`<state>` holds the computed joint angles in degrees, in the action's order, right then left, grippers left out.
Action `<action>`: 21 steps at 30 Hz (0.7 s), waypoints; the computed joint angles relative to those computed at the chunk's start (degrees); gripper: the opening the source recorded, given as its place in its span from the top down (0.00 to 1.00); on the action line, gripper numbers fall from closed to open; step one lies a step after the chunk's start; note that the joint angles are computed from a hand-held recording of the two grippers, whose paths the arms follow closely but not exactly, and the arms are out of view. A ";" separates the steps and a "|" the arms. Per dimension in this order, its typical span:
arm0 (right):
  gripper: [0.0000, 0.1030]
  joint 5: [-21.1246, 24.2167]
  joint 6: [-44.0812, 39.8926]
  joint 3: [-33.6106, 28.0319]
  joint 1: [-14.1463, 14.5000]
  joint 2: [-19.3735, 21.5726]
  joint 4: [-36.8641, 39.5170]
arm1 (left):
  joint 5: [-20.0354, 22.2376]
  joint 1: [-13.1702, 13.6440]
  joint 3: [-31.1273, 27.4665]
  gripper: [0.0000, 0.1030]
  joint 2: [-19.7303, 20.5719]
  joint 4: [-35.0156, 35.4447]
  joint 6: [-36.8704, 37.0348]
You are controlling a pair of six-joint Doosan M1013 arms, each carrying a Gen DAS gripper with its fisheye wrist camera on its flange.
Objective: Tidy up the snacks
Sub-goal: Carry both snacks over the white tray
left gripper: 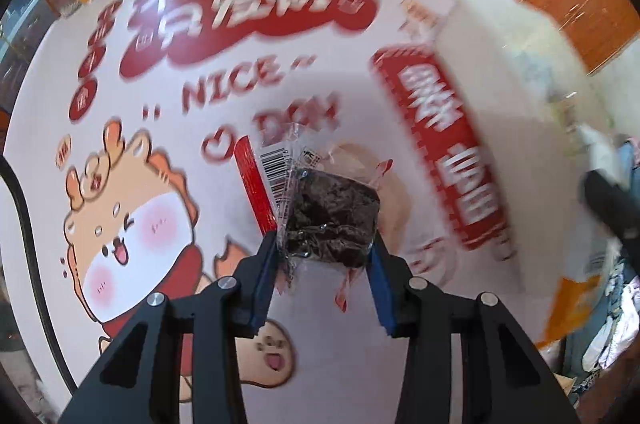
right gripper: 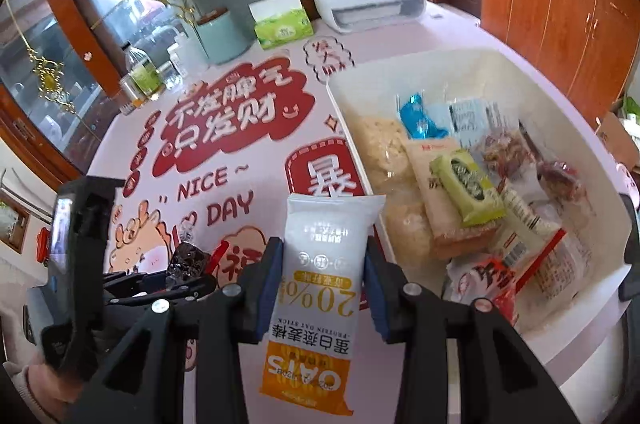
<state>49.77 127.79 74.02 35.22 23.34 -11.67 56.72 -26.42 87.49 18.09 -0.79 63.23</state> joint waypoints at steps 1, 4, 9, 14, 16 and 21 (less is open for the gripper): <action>0.62 -0.40 0.02 0.07 -0.03 -0.26 -0.43 | -0.55 -0.35 -0.83 0.61 -0.30 0.30 0.00; 0.62 -2.36 0.60 0.63 -0.29 -1.57 -2.65 | -2.40 -0.85 -4.03 0.61 -0.80 0.99 1.15; 0.62 -5.32 3.87 2.08 -1.03 -4.28 -9.36 | -5.85 -3.04 -10.86 0.60 0.24 2.35 3.27; 0.61 -6.26 9.28 3.26 -1.96 -6.66 -18.72 | -6.11 -6.02 -18.26 0.60 3.36 6.11 3.28; 0.61 -6.52 11.11 3.73 -2.70 -7.55 -22.32 | -5.76 -6.71 -21.03 0.60 4.86 6.14 3.61; 0.60 -5.84 11.38 3.95 -4.71 -8.05 -24.36 | -4.05 -8.30 -25.62 0.55 8.14 7.31 2.91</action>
<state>43.93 139.17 77.96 30.52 15.28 -36.03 52.67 -34.72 61.87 26.23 6.52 66.15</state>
